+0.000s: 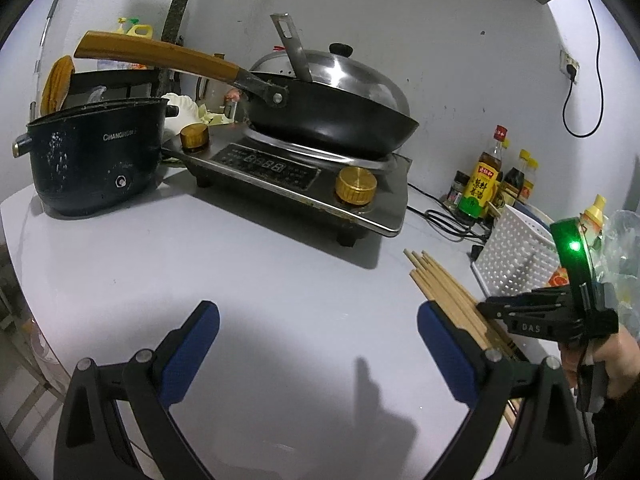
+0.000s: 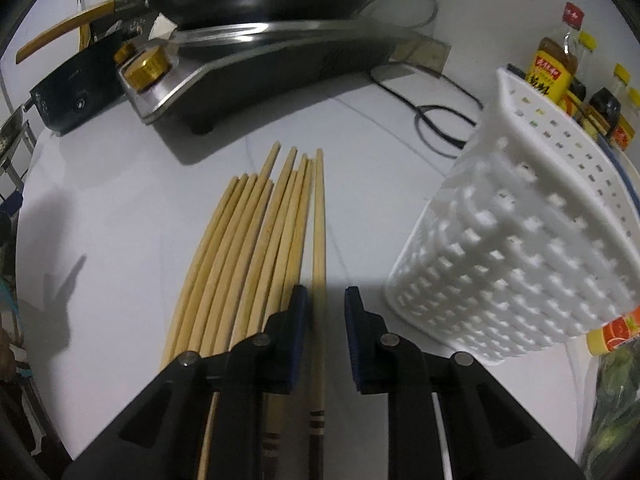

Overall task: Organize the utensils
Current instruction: 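Grasp one bamboo chopstick from the pile with the right tool, then lift the chopstick upright with the right tool while the left tool grasps another chopstick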

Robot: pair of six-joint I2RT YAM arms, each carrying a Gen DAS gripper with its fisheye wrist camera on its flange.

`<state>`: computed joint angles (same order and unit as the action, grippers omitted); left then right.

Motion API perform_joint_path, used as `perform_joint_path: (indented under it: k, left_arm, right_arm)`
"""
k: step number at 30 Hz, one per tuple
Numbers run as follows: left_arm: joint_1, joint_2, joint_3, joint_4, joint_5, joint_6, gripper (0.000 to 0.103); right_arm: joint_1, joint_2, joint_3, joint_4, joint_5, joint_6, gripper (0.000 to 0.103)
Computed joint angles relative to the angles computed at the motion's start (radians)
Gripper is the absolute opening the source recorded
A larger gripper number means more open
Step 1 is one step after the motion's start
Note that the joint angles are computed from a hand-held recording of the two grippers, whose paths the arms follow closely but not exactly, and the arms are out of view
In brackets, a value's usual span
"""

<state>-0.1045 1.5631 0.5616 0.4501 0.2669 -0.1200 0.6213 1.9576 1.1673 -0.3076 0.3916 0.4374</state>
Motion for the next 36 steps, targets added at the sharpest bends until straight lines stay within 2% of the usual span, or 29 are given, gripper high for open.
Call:
perform_joint_path:
  k: [2,5,13,23,27,30,36]
  left_arm:
    - [-0.009,-0.001,0.008,-0.019,-0.010,0.005,0.099]
    - [-0.034,-0.005,0.023,-0.054,-0.030,0.013,0.099]
    - [-0.167,0.017,0.070,-0.136,-0.130,0.040,0.099]
    - [-0.395,0.114,0.210,-0.265,-0.295,0.076,0.099]
    - [-0.436,0.176,0.286,-0.320,-0.350,0.082,0.099]
    - [-0.472,0.239,0.349,-0.360,-0.438,0.123,0.099]
    - [-0.489,0.302,0.427,-0.422,-0.491,0.153,0.099]
  right_arm:
    - [-0.003,-0.003,-0.001,0.003,-0.009,-0.002,0.017]
    - [-0.012,-0.018,-0.031,0.043,-0.029,0.000,0.006]
    - [0.001,-0.129,-0.184,0.163,-0.030,0.012,0.006]
    - [0.067,-0.368,-0.409,0.274,0.000,0.063,0.006]
    - [0.075,-0.447,-0.489,0.321,0.001,0.089,0.006]
    - [0.079,-0.502,-0.544,0.343,-0.003,0.095,0.006]
    - [0.063,-0.561,-0.604,0.383,-0.007,0.092,0.006]
